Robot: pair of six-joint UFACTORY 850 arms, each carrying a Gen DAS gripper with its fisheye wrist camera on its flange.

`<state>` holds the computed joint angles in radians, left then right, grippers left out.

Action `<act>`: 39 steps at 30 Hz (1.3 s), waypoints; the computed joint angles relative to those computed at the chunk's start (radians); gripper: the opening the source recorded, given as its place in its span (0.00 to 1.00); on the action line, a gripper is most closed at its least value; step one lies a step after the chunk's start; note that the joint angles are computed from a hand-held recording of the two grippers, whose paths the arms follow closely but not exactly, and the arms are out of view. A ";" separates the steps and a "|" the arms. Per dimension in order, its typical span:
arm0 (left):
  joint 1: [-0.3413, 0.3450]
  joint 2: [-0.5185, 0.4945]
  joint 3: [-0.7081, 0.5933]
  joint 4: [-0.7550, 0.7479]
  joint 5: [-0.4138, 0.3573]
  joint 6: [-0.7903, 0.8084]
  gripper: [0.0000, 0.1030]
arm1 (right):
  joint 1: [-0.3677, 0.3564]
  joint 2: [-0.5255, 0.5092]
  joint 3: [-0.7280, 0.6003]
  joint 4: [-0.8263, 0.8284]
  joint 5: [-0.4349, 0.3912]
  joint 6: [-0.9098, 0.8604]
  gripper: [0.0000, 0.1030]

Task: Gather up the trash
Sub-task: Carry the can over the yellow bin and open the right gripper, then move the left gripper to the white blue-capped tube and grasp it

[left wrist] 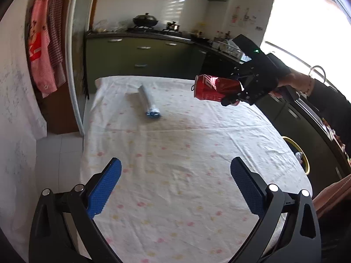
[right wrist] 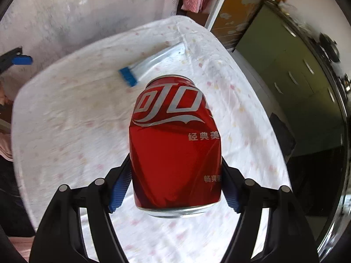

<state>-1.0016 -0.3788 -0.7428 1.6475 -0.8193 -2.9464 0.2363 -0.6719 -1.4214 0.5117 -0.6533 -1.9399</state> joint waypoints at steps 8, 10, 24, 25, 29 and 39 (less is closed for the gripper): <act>-0.035 -0.058 -0.114 -0.041 0.028 0.121 0.95 | -0.220 0.118 0.131 0.162 -0.116 -0.056 0.66; -0.036 -0.080 -0.145 -0.017 0.052 0.128 0.95 | -0.295 0.118 0.125 0.161 -0.116 -0.017 0.67; -0.029 -0.248 -0.402 -0.041 0.176 0.356 0.95 | -0.596 -0.167 -0.181 -0.056 0.025 0.535 0.67; -0.030 -0.251 -0.411 -0.054 0.177 0.376 0.95 | -0.602 -0.195 -0.208 -0.074 0.027 0.579 0.67; -0.031 -0.254 -0.429 -0.090 0.169 0.424 0.95 | -0.613 -0.262 -0.287 -0.082 -0.005 0.654 0.67; -0.032 -0.254 -0.426 -0.115 0.174 0.445 0.95 | -0.652 -0.163 -0.134 0.180 0.056 0.495 0.86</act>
